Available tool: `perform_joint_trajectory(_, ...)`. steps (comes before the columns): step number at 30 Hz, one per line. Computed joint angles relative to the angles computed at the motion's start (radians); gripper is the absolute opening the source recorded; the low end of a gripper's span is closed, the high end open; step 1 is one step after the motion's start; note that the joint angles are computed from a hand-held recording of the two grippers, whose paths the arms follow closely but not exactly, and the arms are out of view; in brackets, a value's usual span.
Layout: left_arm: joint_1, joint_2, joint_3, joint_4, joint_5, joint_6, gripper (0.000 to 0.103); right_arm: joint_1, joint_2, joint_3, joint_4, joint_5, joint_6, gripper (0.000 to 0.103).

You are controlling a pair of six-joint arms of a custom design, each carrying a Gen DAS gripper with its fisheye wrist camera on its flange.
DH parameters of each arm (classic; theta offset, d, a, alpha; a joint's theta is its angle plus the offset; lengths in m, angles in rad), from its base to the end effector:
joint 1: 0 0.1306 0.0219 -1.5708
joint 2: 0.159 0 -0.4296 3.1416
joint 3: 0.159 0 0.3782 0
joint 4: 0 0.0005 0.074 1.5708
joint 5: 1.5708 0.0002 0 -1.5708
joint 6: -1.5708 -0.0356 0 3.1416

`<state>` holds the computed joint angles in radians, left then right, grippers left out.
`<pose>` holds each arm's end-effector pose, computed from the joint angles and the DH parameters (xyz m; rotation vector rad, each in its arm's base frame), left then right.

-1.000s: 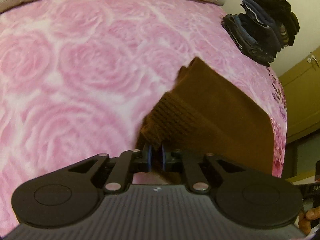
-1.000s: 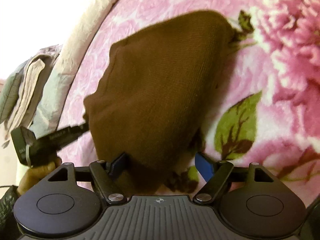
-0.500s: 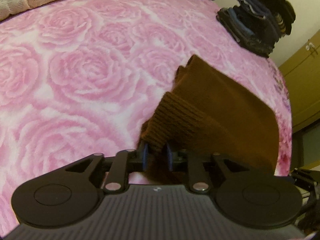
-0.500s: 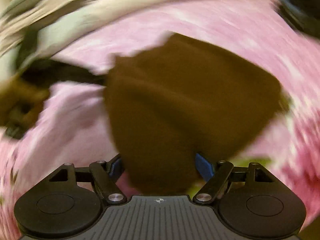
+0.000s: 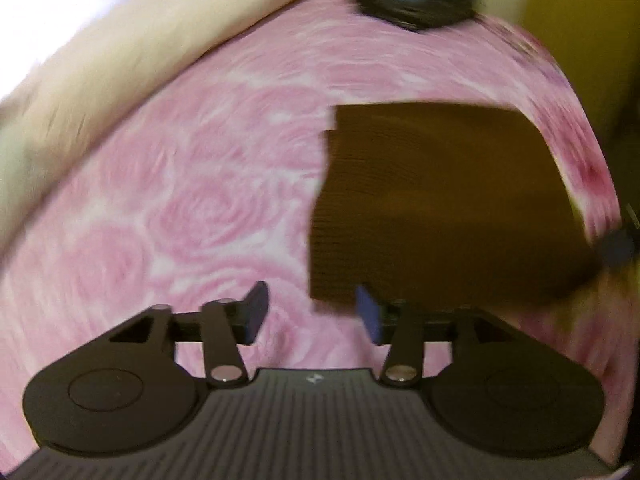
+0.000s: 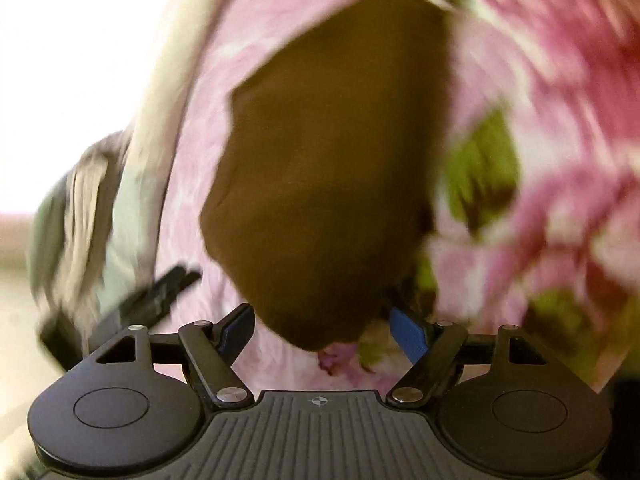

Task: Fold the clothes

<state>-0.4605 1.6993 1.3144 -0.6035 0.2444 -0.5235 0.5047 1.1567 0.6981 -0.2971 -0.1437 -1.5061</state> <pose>0.4920 -0.2543 0.3098 1.2815 2.1931 -0.2876 0.2884 0.1645 0.3038 1.1871 2.3391 1.0568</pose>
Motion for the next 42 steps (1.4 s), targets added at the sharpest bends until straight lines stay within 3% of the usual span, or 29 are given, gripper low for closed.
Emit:
perform_joint_trajectory(3, -0.034, -0.040, -0.077, 0.064, -0.012, -0.209, 0.062, 0.023, 0.013, -0.054, 0.120, 0.048, -0.106, 0.077)
perform_joint_trajectory(5, -0.058, -0.059, -0.128, 0.122, -0.022, -0.345, 0.068, 0.027, 0.034, -0.078, 0.209, 0.067, -0.131, 0.077)
perform_joint_trajectory(6, -0.069, -0.064, -0.151, 0.152, -0.028, -0.405, 0.068, 0.019, 0.048, -0.080, 0.236, 0.069, -0.140, 0.072)
perform_joint_trajectory(7, -0.081, -0.069, -0.172, 0.182, -0.034, -0.466, 0.070, 0.007, 0.055, -0.076, 0.243, 0.060, -0.150, 0.059)
perform_joint_trajectory(9, -0.100, -0.072, -0.211, 0.256, -0.043, -0.575, 0.072, -0.023, 0.061, -0.066, 0.252, 0.032, -0.163, 0.046)
perform_joint_trajectory(11, -0.118, -0.067, -0.241, 0.327, -0.052, -0.664, 0.072, -0.055, 0.056, -0.058, 0.265, 0.000, -0.162, 0.042)
perform_joint_trajectory(20, -0.172, 0.000, -0.280, 0.583, -0.150, -0.762, 0.072, -0.160, 0.053, 0.004, 0.309, -0.076, -0.187, 0.037)
perform_joint_trajectory(23, -0.177, 0.025, -0.262, 0.607, -0.174, -0.763, 0.070, -0.182, 0.066, 0.013, 0.326, -0.089, -0.211, 0.037)
perform_joint_trajectory(24, -0.178, 0.031, -0.250, 0.596, -0.176, -0.753, 0.067, -0.189, 0.069, 0.019, 0.319, -0.096, -0.202, 0.038)
perform_joint_trajectory(26, -0.175, 0.033, -0.216, 0.531, -0.164, -0.727, 0.034, -0.197, 0.072, 0.040, 0.270, -0.111, -0.146, 0.038)
perform_joint_trajectory(29, -0.170, 0.027, -0.173, 0.427, -0.146, -0.711, 0.019, -0.198, 0.080, 0.076, 0.182, -0.125, -0.055, 0.038)
perform_joint_trajectory(32, -0.165, 0.031, -0.116, 0.315, -0.125, -0.690, 0.016, -0.193, 0.084, 0.119, 0.071, -0.143, 0.066, 0.042)
perform_joint_trajectory(33, -0.162, 0.035, -0.093, 0.276, -0.116, -0.684, 0.016, -0.193, 0.086, 0.136, 0.033, -0.150, 0.105, 0.061)
perform_joint_trajectory(35, -0.160, 0.048, -0.035, 0.192, -0.102, -0.654, 0.016, -0.175, 0.084, 0.187, -0.084, -0.120, 0.233, 0.085)
perform_joint_trajectory(38, -0.158, 0.078, 0.064, 0.063, -0.078, -0.624, 0.016, -0.137, 0.070, 0.263, -0.257, -0.058, 0.475, 0.089)
perform_joint_trajectory(42, -0.157, 0.126, 0.190, -0.089, -0.057, -0.595, 0.016, -0.022, 0.118, 0.396, -0.497, 0.100, 0.942, 0.089)
